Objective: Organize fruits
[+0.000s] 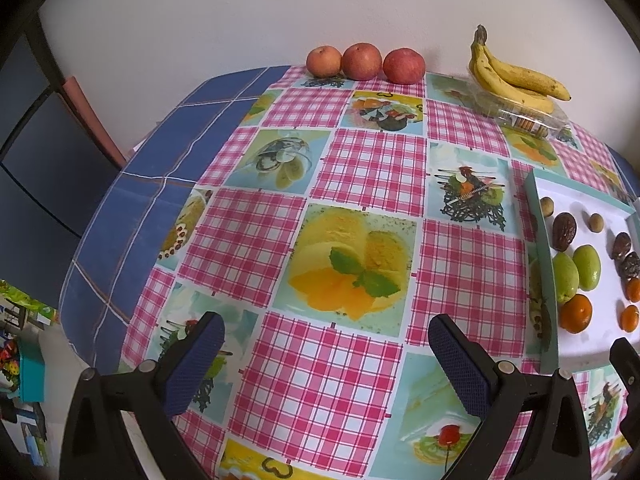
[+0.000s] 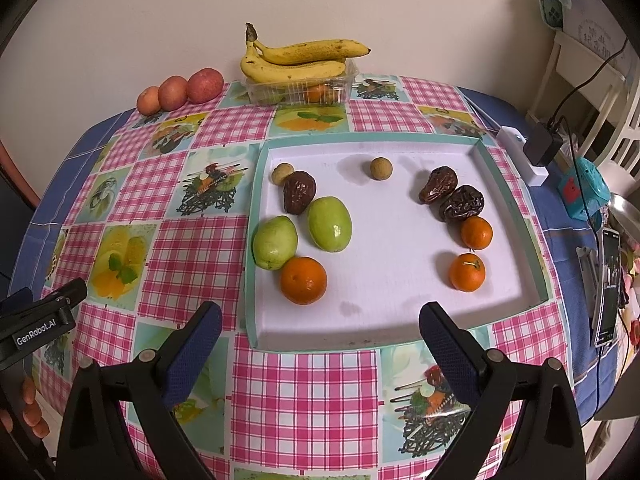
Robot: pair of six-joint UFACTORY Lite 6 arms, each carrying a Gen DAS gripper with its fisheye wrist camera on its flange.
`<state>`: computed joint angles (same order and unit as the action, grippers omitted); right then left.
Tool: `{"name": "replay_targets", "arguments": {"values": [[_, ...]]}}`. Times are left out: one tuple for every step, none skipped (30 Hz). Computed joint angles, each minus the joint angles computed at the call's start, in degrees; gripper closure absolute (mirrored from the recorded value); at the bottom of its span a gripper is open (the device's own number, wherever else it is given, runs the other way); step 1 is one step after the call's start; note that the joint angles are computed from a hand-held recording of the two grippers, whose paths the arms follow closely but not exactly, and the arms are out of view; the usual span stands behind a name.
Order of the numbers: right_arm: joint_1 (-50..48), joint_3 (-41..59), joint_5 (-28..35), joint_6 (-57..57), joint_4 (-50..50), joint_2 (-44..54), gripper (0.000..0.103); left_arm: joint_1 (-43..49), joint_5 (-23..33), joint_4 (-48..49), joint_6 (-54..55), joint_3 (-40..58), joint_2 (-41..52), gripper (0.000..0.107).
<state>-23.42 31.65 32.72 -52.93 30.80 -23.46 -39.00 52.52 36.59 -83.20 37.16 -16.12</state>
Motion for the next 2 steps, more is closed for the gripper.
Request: {"name": "replay_targets", "arguments": {"values": [[0.0, 0.0, 0.0, 0.0, 0.0, 0.0, 0.004, 0.0, -0.2, 0.0, 0.1, 0.0, -0.1, 0.004], [-0.1, 0.1, 0.0, -0.1, 0.0, 0.1, 0.004, 0.2, -0.7, -0.3, 0.5, -0.1, -0.2, 0.004]]}}
